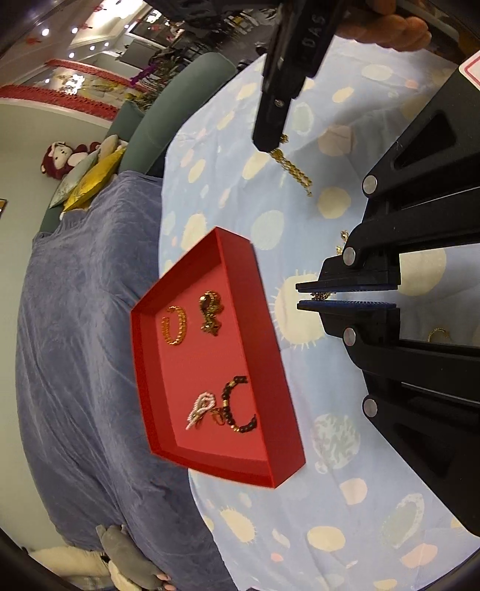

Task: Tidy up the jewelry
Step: 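Lift both gold chains and carry them over the red box, then lower the chains into the red box and open both grippers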

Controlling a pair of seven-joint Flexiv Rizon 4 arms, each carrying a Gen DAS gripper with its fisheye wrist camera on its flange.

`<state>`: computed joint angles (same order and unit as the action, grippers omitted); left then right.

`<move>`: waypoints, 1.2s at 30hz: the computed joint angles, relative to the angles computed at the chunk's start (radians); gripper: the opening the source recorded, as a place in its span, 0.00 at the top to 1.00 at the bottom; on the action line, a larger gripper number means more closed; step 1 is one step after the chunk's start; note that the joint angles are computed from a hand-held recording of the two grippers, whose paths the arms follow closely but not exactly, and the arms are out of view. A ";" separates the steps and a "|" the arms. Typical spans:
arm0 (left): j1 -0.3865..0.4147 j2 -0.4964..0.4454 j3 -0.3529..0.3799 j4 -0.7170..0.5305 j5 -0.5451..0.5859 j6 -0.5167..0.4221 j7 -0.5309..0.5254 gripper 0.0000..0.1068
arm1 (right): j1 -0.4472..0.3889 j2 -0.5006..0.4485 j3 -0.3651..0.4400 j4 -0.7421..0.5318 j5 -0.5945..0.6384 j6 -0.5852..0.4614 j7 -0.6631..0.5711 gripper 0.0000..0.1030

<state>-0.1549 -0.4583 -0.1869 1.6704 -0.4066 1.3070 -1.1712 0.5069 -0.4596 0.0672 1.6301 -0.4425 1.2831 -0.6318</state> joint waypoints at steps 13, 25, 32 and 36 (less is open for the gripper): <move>0.032 0.052 -0.001 -0.055 -0.076 0.005 0.014 0.99 | -0.008 -0.063 0.029 -0.163 0.035 -0.025 -0.079 0.96; -0.003 -0.172 0.114 -0.473 0.089 -0.132 -0.156 0.99 | -0.009 -0.376 0.055 -0.751 0.185 -0.269 -0.264 0.96; -0.012 -0.367 0.159 -0.776 0.170 -0.281 -0.261 0.99 | 0.009 -0.590 0.042 -1.107 0.265 -0.466 -0.319 0.96; -0.012 -0.470 0.167 -0.935 0.202 -0.352 -0.300 0.99 | 0.018 -0.708 0.035 -1.308 0.302 -0.582 -0.346 0.96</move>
